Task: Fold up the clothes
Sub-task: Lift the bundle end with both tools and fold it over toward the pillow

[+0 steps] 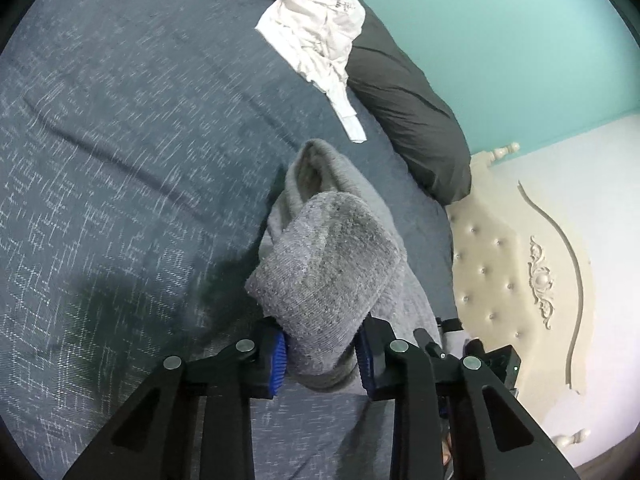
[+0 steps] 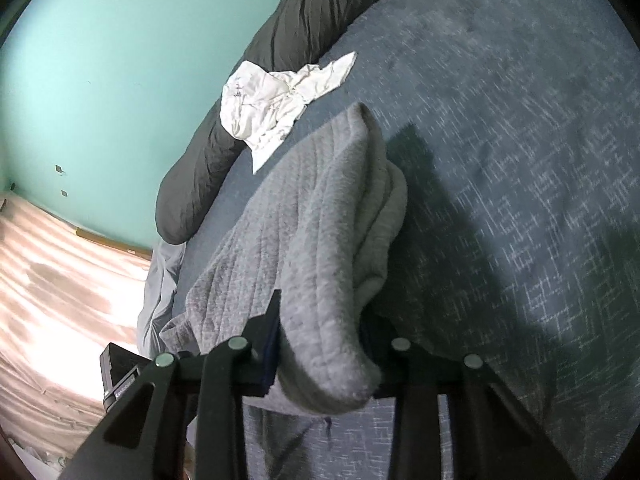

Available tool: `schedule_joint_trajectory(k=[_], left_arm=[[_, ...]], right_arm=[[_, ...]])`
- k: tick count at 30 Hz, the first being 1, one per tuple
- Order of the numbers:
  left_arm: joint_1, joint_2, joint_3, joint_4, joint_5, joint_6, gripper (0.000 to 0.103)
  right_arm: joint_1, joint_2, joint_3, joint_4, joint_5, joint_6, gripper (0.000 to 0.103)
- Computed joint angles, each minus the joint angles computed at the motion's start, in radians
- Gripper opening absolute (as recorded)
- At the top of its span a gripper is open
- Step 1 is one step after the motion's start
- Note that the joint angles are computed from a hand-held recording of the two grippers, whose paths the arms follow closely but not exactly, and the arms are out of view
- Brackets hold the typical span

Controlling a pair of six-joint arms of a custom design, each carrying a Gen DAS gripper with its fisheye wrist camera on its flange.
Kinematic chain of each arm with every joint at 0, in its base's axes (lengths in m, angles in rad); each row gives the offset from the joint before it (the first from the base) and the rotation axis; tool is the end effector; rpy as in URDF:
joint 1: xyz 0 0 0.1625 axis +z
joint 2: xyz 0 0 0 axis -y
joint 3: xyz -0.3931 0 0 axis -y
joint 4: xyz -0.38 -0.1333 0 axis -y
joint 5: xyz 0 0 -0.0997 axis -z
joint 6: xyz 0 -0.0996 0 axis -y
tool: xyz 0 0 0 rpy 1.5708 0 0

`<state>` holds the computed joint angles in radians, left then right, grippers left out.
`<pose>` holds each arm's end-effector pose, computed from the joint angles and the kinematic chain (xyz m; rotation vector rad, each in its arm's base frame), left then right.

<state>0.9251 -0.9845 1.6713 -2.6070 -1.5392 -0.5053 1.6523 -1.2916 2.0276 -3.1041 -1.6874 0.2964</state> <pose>-0.2756 -0.5925 0.1896 -0.1982 -2.9358 0.4610 0.1645 -0.5187 0.2875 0.3758 2.8300 -1.2120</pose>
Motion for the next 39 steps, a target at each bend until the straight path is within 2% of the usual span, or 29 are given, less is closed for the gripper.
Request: schedule_joint_trajectory(k=[6, 12, 21, 23, 35, 39], left_arm=[[-0.005, 0.000, -0.015, 0.020, 0.000, -0.009, 0.030], [0.021, -0.006, 0.024, 0.009, -0.014, -0.052, 0.038], [0.053, -0.050, 0.151, -0.108, -0.081, -0.118, 0.057], [0.052, -0.056, 0.172, -0.125, -0.088, -0.133, 0.065], [0.054, -0.028, 0.231, -0.206, -0.082, -0.211, 0.065], [0.054, -0.001, 0.206, -0.230, -0.065, -0.184, 0.066]], right_arm=[[0.013, -0.007, -0.027, 0.023, -0.006, 0.021, 0.031], [0.009, -0.017, -0.014, 0.040, -0.005, 0.046, 0.031], [-0.012, -0.019, 0.008, 0.037, 0.005, 0.054, 0.031], [-0.016, -0.020, 0.012, 0.033, 0.009, 0.056, 0.031], [-0.023, -0.032, 0.019, 0.050, 0.030, 0.048, 0.031], [-0.028, -0.039, 0.033, 0.044, 0.040, 0.053, 0.031]])
